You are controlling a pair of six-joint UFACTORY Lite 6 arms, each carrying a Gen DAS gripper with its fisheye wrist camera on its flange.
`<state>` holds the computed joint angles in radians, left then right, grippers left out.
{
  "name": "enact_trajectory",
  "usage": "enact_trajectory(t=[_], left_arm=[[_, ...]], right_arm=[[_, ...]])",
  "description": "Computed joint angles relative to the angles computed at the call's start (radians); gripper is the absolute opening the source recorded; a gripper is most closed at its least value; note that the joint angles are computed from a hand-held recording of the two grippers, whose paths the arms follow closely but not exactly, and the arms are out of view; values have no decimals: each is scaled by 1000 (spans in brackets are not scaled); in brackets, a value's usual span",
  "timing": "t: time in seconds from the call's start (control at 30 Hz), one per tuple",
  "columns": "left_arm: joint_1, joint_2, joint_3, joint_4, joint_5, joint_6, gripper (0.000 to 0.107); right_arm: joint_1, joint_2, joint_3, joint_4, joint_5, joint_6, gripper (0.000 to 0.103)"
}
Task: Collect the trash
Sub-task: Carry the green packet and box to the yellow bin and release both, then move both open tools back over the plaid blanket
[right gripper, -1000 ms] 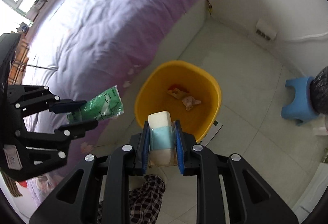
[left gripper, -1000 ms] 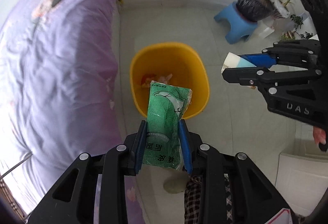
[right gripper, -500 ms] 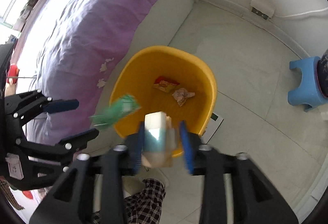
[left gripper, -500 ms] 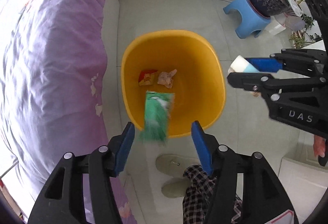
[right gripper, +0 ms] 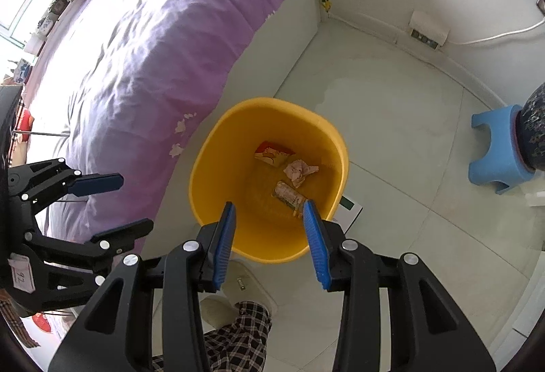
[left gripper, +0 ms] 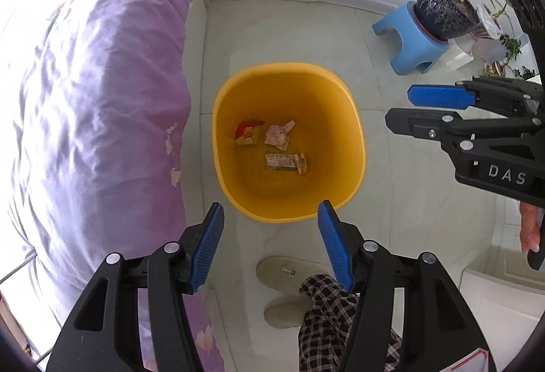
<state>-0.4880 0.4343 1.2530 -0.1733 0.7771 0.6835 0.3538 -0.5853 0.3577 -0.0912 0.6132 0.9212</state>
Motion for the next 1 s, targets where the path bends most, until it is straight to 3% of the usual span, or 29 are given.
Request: enact_trajectory(t=[0.33, 0.63, 0.9, 1.0], left_arm=[[114, -230, 55, -38, 201, 66, 58], [396, -418, 277, -181, 540, 150, 60], [760, -471, 351, -225, 671, 253, 60], [899, -468, 370, -232, 697, 291, 60]], right_arm=[[297, -2, 372, -191, 428, 278, 43], [585, 268, 958, -331, 764, 337, 43], [735, 619, 1461, -345, 820, 262, 43], [765, 801, 1731, -339, 861, 186, 43]])
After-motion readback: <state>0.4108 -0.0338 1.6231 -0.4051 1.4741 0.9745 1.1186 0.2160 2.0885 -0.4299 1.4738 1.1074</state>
